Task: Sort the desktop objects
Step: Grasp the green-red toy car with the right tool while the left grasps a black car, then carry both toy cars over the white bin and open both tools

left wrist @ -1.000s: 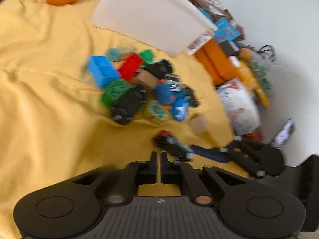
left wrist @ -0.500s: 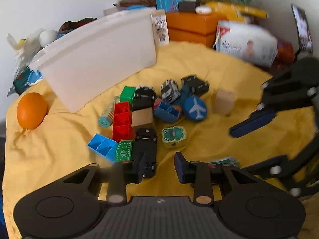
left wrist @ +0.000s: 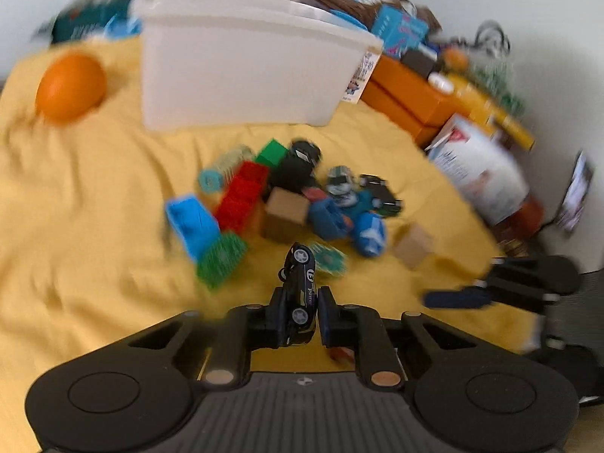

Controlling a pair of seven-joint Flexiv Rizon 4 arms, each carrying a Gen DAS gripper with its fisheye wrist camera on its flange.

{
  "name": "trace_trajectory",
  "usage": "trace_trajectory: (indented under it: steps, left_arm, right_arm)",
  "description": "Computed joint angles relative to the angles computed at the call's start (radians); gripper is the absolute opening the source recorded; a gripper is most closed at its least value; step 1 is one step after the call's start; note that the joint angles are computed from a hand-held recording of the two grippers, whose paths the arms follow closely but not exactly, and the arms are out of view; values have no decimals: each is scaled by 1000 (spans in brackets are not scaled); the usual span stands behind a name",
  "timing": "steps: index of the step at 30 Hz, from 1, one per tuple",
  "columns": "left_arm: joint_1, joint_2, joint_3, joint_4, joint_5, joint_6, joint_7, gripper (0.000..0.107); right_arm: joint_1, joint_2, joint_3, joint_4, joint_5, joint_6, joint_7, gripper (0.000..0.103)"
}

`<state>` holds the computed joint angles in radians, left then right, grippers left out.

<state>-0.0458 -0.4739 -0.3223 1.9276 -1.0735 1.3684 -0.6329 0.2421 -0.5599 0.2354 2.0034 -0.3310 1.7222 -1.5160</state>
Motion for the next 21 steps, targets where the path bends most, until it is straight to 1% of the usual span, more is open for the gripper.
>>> trace_trajectory:
  steps: [2,3,4,5,7,8,10,11,12,13,15,16,17,19,20,21]
  left_arm:
    - [27,38,-28,45,-108,-55,-5,20]
    - [36,56,-37,68,-180,-92,3,20]
    - [40,68,-38,86,-241,-125,9,20]
    - [41,74,-37,101,-293,-158,12,20]
    - [34,76,-22,118,-362,-195,15,20]
    - [30,70,-13,121,-386,-211,8,20]
    - [19,62,-2,119,-480,-237,17,20]
    - [11,60,8,116,-503,-243,19,20]
    - [-3,59,19,112,-513,-237,30,21]
    - [-17,60,33,110,-510,-228,44,25]
    - [-52,55,65,100,-473,-190,36,32]
    - [-67,52,80,95,-466,-177,37,32]
    - [-78,48,95,88,-451,-176,36,32]
    - [-107,45,124,80,-418,-151,51,33]
    - [-121,43,134,76,-392,-126,58,34]
    - [-136,43,143,76,-361,-87,72,41]
  right_arm:
    - [-17,-6,15,-10,2,-5,2,48]
    - [-41,-13,43,-17,-2,-8,-4,48]
    - [-87,-27,96,-31,-10,-22,-16,52]
    - [-122,-40,142,-44,-16,-35,-29,59]
    - [-178,-75,222,-70,-29,-47,-69,65]
    - [-195,-90,250,-83,-36,-57,-89,65]
    - [-210,-118,284,-115,-43,-98,-125,65]
    - [-193,-123,273,-129,-36,-115,-131,65]
    - [-174,-126,258,-141,-29,-135,-136,64]
    - [-161,-131,248,-153,-25,-160,-146,62]
    - [-169,-139,262,-155,-9,-159,-187,51]
    - [-176,-139,273,-156,4,-162,-201,41]
    - [-165,-132,259,-153,20,-157,-201,34]
    - [-159,-123,248,-158,56,-167,-196,33]
    - [-145,-115,229,-155,73,-163,-188,33]
    - [-118,-101,191,-144,84,-148,-176,33]
